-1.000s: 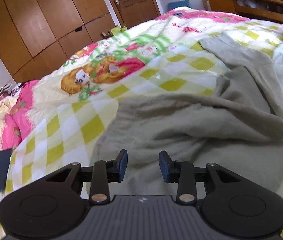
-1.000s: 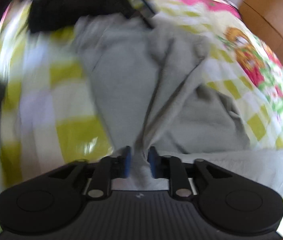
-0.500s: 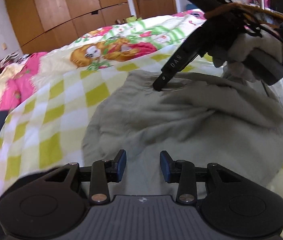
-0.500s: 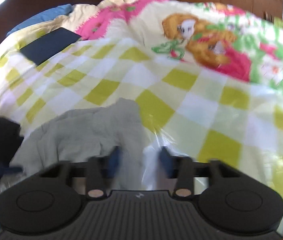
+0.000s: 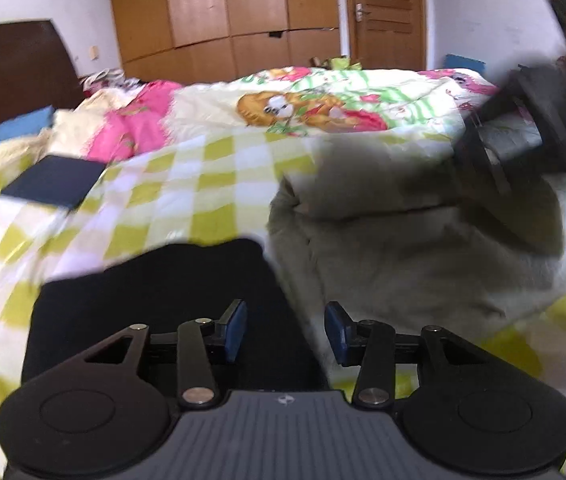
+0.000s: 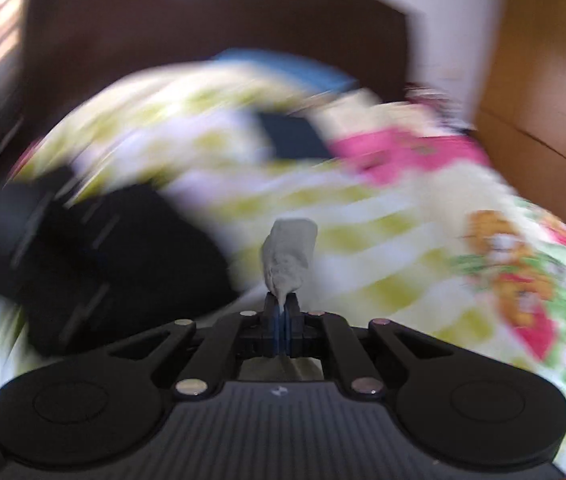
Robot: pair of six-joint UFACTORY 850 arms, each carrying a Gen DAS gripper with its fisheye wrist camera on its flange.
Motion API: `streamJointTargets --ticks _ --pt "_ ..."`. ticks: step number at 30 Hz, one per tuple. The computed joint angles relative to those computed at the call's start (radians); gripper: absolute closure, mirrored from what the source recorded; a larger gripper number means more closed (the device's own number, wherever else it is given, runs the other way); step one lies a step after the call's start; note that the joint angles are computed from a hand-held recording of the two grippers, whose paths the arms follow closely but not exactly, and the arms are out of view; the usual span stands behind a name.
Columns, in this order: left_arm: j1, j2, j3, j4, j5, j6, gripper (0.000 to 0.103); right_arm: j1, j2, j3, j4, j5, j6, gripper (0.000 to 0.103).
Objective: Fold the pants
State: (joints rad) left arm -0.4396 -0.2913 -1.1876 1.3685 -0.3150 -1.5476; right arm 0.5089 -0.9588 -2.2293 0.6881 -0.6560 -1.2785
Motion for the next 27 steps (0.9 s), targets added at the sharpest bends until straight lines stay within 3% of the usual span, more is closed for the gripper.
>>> streamJointTargets --ticks 4,8,13,16,19,21,23,27 --pt "-0.018 0.033 0.05 -0.031 -0.017 0.012 0.047 0.031 0.053 0.18 -0.038 0.026 0.002 0.099" --pt "-0.033 0.039 0.061 -0.03 -0.014 0.025 0.047 0.029 0.02 0.131 -0.016 0.058 0.161 0.099" --pt "-0.049 0.053 0.073 0.032 -0.012 -0.025 0.047 0.025 0.061 0.166 0.081 0.162 0.154 0.099" --pt "-0.05 0.057 0.076 0.073 -0.016 -0.075 0.047 0.039 0.071 0.187 0.032 0.229 0.172 0.099" --pt "-0.055 0.064 0.077 0.072 -0.02 -0.088 0.047 0.063 0.044 0.166 -0.096 0.143 0.228 0.095" --pt "-0.061 0.069 0.076 0.074 -0.022 -0.088 0.047 0.079 0.072 0.229 -0.085 0.173 0.165 0.088" --pt "-0.068 0.072 0.071 0.09 -0.014 -0.1 0.047 0.076 0.089 0.255 -0.033 0.167 0.135 0.074" --pt "-0.077 0.039 0.038 0.201 0.032 -0.199 0.046 0.032 0.161 0.338 0.057 0.186 0.152 0.07"
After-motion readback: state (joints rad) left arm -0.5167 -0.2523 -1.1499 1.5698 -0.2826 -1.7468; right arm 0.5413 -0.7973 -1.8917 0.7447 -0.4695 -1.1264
